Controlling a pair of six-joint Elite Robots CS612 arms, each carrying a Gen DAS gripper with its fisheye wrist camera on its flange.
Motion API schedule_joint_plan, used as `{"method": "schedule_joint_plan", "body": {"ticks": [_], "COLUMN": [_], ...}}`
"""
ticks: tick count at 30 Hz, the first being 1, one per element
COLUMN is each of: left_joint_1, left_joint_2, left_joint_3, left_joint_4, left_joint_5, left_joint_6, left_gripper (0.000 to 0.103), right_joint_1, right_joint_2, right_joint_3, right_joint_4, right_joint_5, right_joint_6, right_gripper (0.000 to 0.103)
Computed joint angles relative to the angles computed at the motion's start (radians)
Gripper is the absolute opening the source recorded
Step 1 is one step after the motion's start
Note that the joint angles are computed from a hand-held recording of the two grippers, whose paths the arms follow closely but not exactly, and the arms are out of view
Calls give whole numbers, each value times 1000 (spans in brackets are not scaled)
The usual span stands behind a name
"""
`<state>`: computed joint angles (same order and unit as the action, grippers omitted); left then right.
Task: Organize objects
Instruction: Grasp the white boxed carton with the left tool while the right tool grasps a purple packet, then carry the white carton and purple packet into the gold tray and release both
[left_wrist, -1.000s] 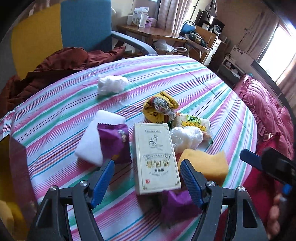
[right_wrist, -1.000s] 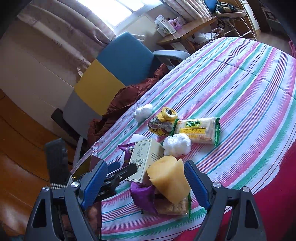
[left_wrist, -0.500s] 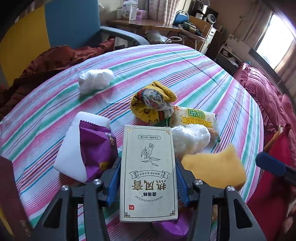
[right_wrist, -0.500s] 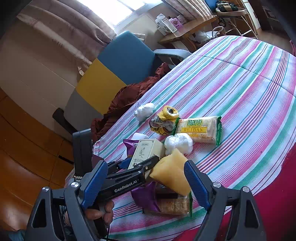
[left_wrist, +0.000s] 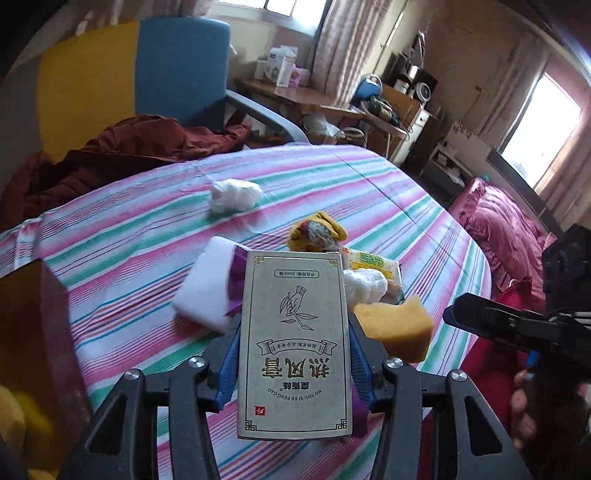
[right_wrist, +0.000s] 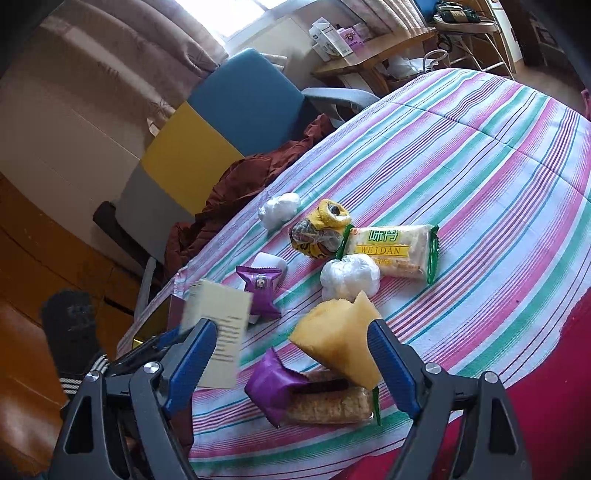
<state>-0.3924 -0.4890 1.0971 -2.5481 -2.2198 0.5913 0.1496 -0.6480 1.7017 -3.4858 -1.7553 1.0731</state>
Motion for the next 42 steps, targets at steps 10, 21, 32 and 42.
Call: {"method": "schedule_joint_plan", "body": {"ticks": [10,21,32,42], "left_joint_1": [71,128,173,218], "left_joint_2": [-2,-10,-8,28], "left_joint_3": [11,26,19,-48], "left_joint_4": [-43,-74,-106,-160], "left_joint_5": [0,-40,-66,-49], "left_joint_6": [-98,-127,-196,-341], "left_gripper": [52,52,52,52], "right_joint_1": [25,70,55,66], "right_joint_2": [-24,38,140,102], "right_joint_3": [-53,-285,-486,-403], "right_joint_4": [242,565,988,784], "right_joint_5": [-47,-18,-26,-69], "right_joint_6": [-104,-462,-538,-531], "right_gripper": [80,80,53,34]}}
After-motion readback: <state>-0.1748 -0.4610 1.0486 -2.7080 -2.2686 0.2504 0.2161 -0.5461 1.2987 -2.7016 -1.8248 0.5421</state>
